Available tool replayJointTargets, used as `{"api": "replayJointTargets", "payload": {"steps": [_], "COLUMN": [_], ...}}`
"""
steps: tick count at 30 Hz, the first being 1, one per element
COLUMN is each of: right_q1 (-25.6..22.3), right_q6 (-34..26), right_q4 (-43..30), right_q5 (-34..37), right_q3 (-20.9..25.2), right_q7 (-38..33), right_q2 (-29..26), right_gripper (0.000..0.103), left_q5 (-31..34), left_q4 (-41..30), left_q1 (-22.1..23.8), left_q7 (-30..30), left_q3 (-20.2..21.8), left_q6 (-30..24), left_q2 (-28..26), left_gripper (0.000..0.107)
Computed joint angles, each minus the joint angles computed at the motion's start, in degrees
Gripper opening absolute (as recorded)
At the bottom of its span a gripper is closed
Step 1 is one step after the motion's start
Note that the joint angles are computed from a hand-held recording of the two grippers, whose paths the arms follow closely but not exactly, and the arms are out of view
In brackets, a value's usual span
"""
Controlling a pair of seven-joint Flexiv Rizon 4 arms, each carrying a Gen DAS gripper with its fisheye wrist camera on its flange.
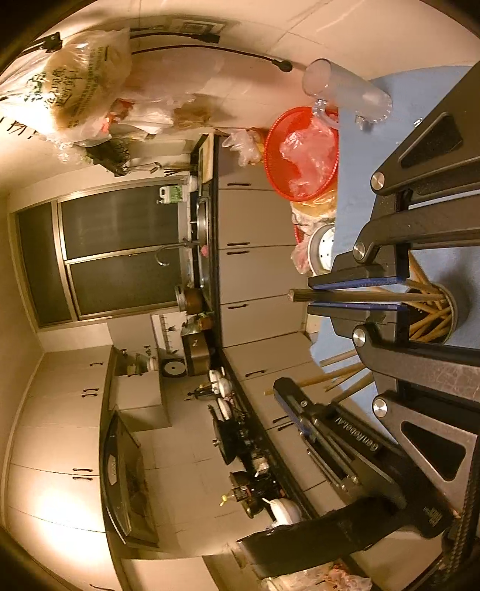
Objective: Organize utensils
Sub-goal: 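Lower both chopsticks into the holder and open both tools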
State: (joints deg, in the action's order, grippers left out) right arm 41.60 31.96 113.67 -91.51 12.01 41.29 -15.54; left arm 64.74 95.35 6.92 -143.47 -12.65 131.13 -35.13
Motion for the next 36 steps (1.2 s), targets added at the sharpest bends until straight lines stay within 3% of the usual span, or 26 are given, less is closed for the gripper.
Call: {"api": "replayJointTargets", "payload": {"steps": [9, 25, 32, 34, 36], "right_q1": [-0.3, 0.6, 2.7, 3.3, 4.2], "right_q6": [2.2, 1.9, -3.1, -4.3, -6.3], "right_q4": [1.3, 1.7, 2.3, 2.9, 3.3], "right_q5": [-0.5, 1.0, 3.5, 3.5, 4.4], "right_q3": [-0.4, -0.6, 0.8, 1.2, 1.9], "right_q7": [3.7, 4.8, 5.0, 6.0, 6.9], "right_q2": [-2.2, -2.7, -1.4, -0.8, -0.3], "right_gripper": [0.007, 0.008, 0.013, 0.015, 0.025], "left_q5": [2.3, 5.5, 4.7, 3.9, 3.8], "left_q4": [0.0, 0.2, 2.7, 4.1, 5.4], "left_q1": [0.9, 0.3, 0.3, 0.4, 0.7], "left_q7": [-3.7, -7.3, -6.6, -5.3, -4.6], "left_q3": [0.3, 1.0, 2.9, 3.7, 4.1], "left_q6": [-0.7, -2.2, 0.1, 1.0, 1.6], "left_q2": [-1.4, 0.7, 1.9, 2.5, 3.2], "left_gripper": [0.005, 0.005, 0.01, 0.016, 0.02]}}
